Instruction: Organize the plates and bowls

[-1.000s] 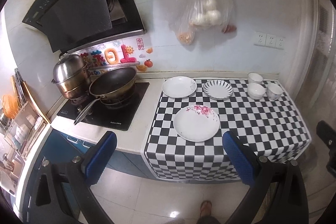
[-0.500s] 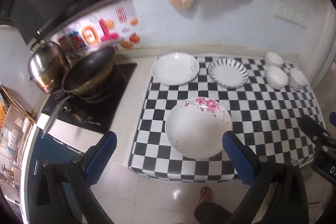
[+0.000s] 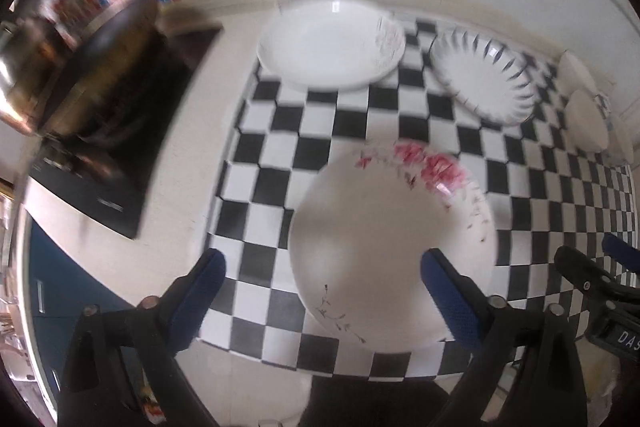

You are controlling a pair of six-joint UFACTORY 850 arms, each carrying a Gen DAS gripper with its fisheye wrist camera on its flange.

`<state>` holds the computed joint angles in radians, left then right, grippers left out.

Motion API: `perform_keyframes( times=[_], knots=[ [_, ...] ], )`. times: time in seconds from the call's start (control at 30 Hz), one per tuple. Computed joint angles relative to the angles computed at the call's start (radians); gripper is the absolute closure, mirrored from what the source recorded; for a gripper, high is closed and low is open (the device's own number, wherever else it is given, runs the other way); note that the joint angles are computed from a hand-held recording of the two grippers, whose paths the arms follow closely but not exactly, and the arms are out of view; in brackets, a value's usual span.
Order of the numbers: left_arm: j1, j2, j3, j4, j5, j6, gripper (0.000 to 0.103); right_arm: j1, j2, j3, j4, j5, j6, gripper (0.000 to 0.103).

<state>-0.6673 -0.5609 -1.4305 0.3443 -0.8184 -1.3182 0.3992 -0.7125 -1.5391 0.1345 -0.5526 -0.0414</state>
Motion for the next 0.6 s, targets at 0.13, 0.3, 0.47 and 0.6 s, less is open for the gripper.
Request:
perform_keyframes(
  times=[0.13,0.3,0.47,0.6],
  knots=[
    [0.064,-0.039,0.024,-0.164,0.083,0.159,0.015,0.001,-0.112,-0.107,0.04,-0.071,-0.005,0.0],
    [0.116,-0.074,0.037,-0.333,0.136,0.347,0.023,0.0,-0.22,-0.222,0.13,-0.18,-0.029,0.0],
    [0.146,-0.094,0.036,-0.431,0.159,0.493,0.023,-0.005,-0.326,-0.337,0.226,-0.297,-0.026,0.0],
    [0.167,-0.107,0.032,-0.513,0.167,0.607,0.032,-0.006,-0.376,-0.391,0.259,-0.355,-0.008,0.003]
  ],
)
